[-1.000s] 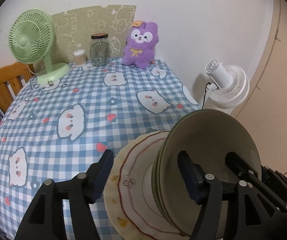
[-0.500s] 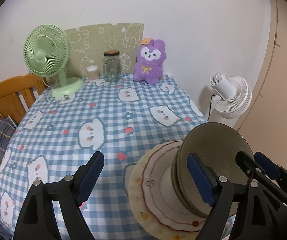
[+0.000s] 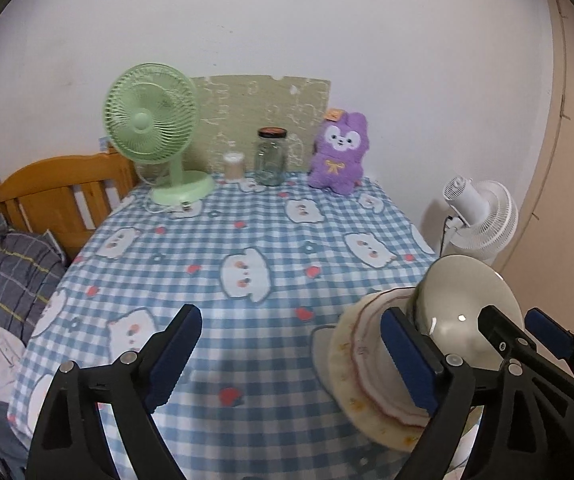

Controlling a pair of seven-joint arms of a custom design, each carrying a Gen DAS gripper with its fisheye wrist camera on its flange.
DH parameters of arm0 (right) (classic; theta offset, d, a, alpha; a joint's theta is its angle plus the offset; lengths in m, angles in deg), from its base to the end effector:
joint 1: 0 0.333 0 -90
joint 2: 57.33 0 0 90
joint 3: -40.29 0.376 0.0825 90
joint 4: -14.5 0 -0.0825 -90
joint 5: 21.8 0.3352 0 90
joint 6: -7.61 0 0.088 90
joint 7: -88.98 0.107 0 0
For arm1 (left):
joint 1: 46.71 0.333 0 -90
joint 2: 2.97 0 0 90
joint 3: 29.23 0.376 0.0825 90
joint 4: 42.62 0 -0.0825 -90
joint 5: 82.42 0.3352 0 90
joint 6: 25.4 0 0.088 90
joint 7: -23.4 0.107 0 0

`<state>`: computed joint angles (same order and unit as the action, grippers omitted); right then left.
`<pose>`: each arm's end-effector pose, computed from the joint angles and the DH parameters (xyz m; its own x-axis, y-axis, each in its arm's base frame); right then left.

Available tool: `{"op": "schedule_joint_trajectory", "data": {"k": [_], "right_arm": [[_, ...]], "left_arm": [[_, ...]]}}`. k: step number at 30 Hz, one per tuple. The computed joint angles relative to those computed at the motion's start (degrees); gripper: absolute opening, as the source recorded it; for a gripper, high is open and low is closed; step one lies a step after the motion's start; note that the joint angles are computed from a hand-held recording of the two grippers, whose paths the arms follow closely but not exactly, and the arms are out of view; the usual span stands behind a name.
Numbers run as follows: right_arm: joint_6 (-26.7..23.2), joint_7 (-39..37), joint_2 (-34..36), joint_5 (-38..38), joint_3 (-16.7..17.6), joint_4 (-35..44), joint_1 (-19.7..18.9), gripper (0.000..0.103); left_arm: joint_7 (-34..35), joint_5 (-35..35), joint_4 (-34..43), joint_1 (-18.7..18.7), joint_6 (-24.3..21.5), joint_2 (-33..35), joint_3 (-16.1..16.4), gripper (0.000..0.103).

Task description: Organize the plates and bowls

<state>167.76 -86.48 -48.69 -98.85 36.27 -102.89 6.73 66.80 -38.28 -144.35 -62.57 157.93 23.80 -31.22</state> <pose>0.5664 0.0743 0.4933 -0.3991 -0.9166 -0.0239 -0.5528 0.2614 -0.7913 0.6272 -0.2658 0.4781 -0.3087 -0.9482 0.0748 -0.5793 0.1251 -0.8054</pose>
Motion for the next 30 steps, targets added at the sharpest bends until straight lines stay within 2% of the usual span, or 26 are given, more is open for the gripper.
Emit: {"op": "schedule_joint_trajectory", "data": {"k": [4,6,14,19,21,22,23,26,28,30], "right_arm": [[-1.96,2.34,-0.63,-1.75,0.90,-0.54,1.59,0.062],[-2.61,3.47,-0.94,-2.65,1.32,-0.88,2.15,0.063],[-5.10,7.03,-2.62,-5.30,2.98,-3.45,4.01,0.064],[-4.89,9.44,-3.29,-6.99,3.59,-4.92,4.37,0.064],[-4.40,11.80,-3.68,-9.36,3.72,-5.68,4.45,0.066],[-4.58,12.91,-3.87,-10.43,3.84,-6.00,4.52,0.068],[-4.91,14.01,-4.04,-11.48,3.98,-6.32,4.62,0.068],[-5.55,17.51,-4.57,-14.67,4.37,-7.42,4.76,0.070],[-5.68,19.45,-4.99,-16.38,4.66,-8.29,4.83,0.070],[-6.18,21.06,-5.37,-17.75,4.96,-9.10,4.97,0.070]], "left_arm": [[-4.37,3.10,-2.97,-4.79,3.81,-1.77,8.42,0.095],[-5.64,3.76,-4.38,-6.50,5.54,-2.33,11.58,0.096],[-1.64,-0.14,-11.83,-11.01,12.48,-4.62,19.48,0.096],[3.20,-5.99,-16.23,-16.38,15.48,-5.38,25.53,0.096],[6.52,-9.87,-18.20,-20.73,17.28,-5.16,30.13,0.096],[8.86,-13.03,-19.48,-24.37,18.42,-4.68,33.78,0.096],[10.52,-14.99,-20.47,-26.15,18.96,-4.50,35.42,0.096],[12.38,-16.42,-22.38,-24.97,19.42,-5.21,33.74,0.096],[15.16,-19.81,-24.18,-27.31,20.75,-5.23,35.61,0.096],[17.19,-22.14,-25.35,-28.01,21.55,-5.39,35.81,0.096]]}}
